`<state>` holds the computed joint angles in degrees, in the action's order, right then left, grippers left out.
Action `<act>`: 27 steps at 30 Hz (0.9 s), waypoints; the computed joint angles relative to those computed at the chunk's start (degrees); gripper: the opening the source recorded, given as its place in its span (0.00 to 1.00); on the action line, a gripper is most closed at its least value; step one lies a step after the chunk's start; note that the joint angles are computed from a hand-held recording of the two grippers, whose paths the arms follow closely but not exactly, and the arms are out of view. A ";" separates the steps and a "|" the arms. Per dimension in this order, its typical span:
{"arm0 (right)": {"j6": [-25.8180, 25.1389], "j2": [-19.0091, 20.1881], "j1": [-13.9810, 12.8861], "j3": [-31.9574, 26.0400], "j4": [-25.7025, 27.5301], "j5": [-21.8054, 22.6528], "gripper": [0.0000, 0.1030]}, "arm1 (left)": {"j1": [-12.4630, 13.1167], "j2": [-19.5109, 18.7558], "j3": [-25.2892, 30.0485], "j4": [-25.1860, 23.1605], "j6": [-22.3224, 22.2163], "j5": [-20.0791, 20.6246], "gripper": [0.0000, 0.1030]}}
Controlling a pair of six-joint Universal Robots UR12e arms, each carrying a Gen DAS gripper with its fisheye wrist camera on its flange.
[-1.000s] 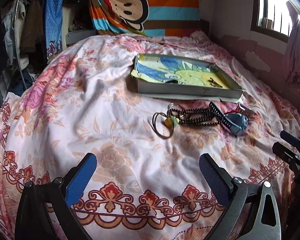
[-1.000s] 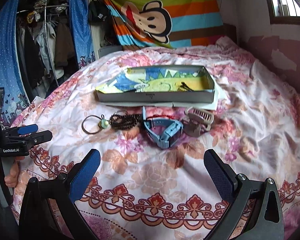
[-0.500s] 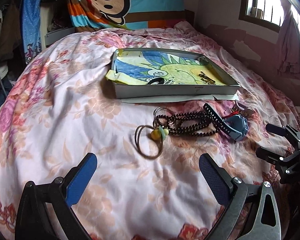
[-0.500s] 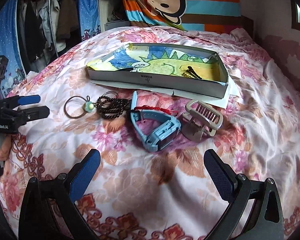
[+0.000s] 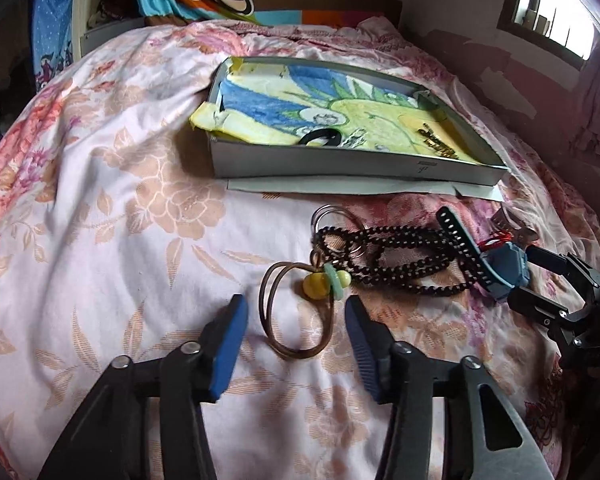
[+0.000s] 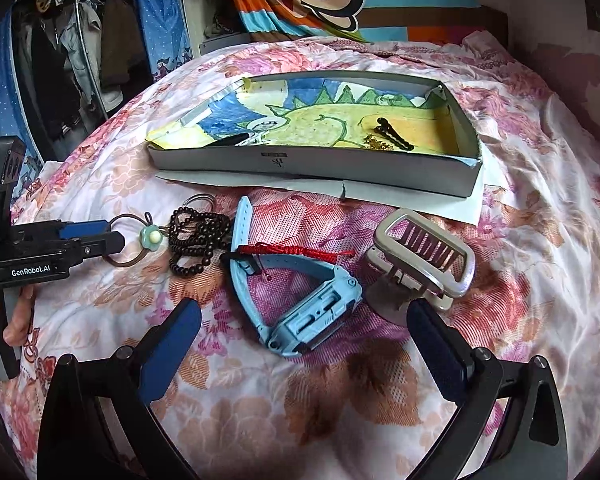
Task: Organize jewelry
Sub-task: 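Grasp the brown hair tie with yellow bead with the left tool while the right tool grasps the blue watch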
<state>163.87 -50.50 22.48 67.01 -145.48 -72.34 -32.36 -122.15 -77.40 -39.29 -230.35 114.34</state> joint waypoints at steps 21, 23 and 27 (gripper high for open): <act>-0.05 0.53 0.16 0.18 -0.44 -0.60 0.47 | -1.17 -0.94 0.70 2.37 5.43 0.11 0.03; -0.86 0.35 0.17 0.37 -0.33 -0.05 0.47 | -1.38 -0.95 0.60 3.27 6.20 0.62 0.03; -2.85 -0.53 0.06 0.57 3.78 2.77 0.47 | -1.59 -0.60 0.02 5.61 7.08 0.28 0.03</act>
<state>161.02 -51.03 22.54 67.58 -141.70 -69.57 -33.95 -122.76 -77.38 -33.68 -223.27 114.61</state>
